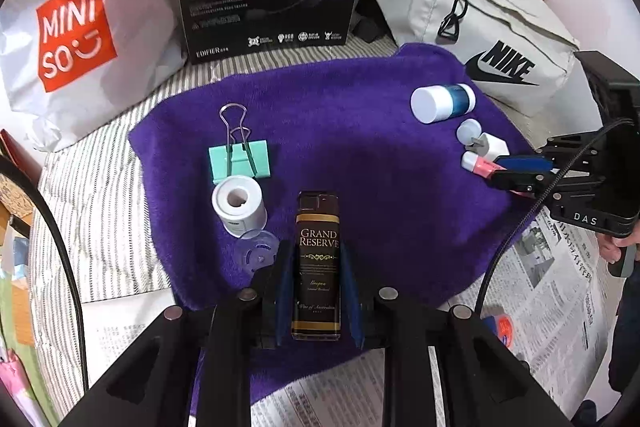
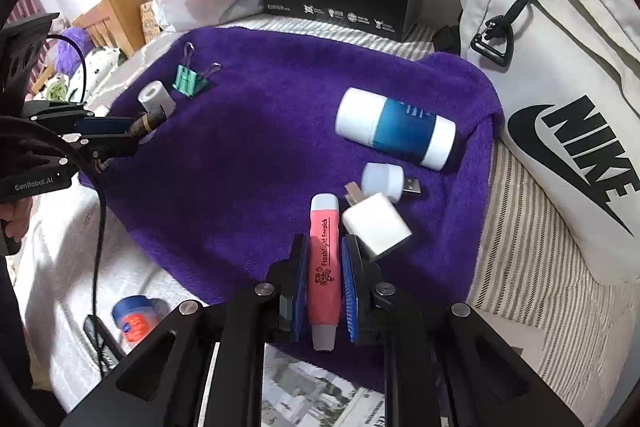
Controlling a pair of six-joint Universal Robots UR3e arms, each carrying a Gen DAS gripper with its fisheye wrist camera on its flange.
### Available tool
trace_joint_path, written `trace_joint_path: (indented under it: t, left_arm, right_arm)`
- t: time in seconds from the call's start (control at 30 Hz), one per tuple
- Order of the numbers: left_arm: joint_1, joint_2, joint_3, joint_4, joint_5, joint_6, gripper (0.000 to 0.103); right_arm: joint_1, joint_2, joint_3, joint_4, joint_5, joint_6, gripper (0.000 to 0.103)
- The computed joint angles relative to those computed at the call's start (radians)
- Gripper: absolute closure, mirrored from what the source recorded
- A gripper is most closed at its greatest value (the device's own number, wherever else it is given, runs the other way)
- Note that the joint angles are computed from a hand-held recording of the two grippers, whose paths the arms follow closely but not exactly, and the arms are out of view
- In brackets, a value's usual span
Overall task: Organize rigid objects
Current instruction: 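Carry the bottle with the left tool while the right tool carries the highlighter onto the towel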
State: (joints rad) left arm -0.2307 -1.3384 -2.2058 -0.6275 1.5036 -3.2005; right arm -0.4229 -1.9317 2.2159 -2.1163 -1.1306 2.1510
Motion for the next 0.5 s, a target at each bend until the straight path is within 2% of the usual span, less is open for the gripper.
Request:
trace_joint_path:
  t: [0.27,0.5]
  left_arm:
    - [-0.027,-0.083,0.029,0.025,0.026,-0.008,0.08]
    - [-0.007,-0.077,0.004,0.033,0.037,-0.005,0.08]
  right_arm:
    - [0.001,0.049,0.01,-0.047,-0.013,-0.008,0.086]
    - [-0.006,0.046,0.017,-0.055,-0.006,-0.015,0.086]
